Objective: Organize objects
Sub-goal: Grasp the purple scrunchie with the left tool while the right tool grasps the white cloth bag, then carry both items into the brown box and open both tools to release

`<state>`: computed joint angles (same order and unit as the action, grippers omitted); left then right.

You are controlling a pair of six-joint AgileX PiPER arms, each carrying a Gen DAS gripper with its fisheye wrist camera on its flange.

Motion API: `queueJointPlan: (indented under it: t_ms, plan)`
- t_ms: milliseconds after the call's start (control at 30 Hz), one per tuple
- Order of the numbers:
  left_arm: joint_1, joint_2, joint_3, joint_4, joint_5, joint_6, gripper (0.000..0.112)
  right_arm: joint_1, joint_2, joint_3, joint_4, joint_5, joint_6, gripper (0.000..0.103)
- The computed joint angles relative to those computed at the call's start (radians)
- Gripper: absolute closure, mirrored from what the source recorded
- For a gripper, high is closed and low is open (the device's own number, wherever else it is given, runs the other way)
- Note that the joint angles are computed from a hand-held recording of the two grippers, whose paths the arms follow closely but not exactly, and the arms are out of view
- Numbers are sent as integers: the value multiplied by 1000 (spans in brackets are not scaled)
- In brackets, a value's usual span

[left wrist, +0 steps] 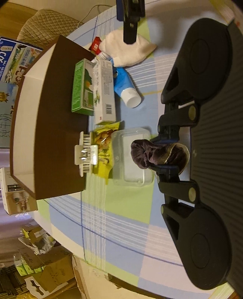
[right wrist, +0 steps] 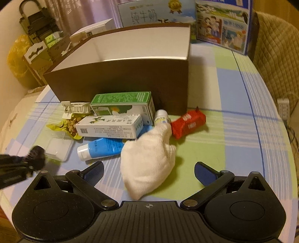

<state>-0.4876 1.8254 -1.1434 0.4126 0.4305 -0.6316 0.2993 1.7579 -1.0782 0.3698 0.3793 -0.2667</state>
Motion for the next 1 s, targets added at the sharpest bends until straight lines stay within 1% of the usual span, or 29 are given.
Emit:
queueJointPlan:
  t_ms: [33,67,100,167,300,367,400,433,500,567,667,767,1000]
  plan:
    - [5,-6,-4,-10,5,14,95,6,7,-5,-20,-9,9,7]
    - [10,-10,-9,-24,10,32,95,11,16,-10,-32,-18,10,20]
    - [13,-13,-13,-32,14,42,95,12,30,-22,-34,-15,3,24]
    - [19,-16,-24,-43,20,59,95,13,66,-57,-60,6,26,29]
    - [27,-16,-43,-62,24,92,95,13,109,-86,-83,8,62,36]
    - [32,-13,-55,-80,26,117,95,6,124,-96,-55,20,45,44]
    - [32,-13,-58,-85,27,124,95,2,129,-99,-48,22,43,46]
    - [34,-12,-63,-92,27,135,95,1,128,-95,-41,18,36,51]
    - [39,-7,-72,-112,26,162,95,-5,126,-94,-13,21,-1,58]
    - [44,1,-88,-131,30,188,95,-7,123,-96,-2,33,-11,67]
    - [47,14,-116,-162,44,235,95,-8,115,-98,11,48,-21,73]
    - [51,31,-154,-205,70,299,95,-11,97,-102,26,75,-37,77]
    - [67,52,-231,-294,90,423,95,-5,35,-142,16,157,-21,77]
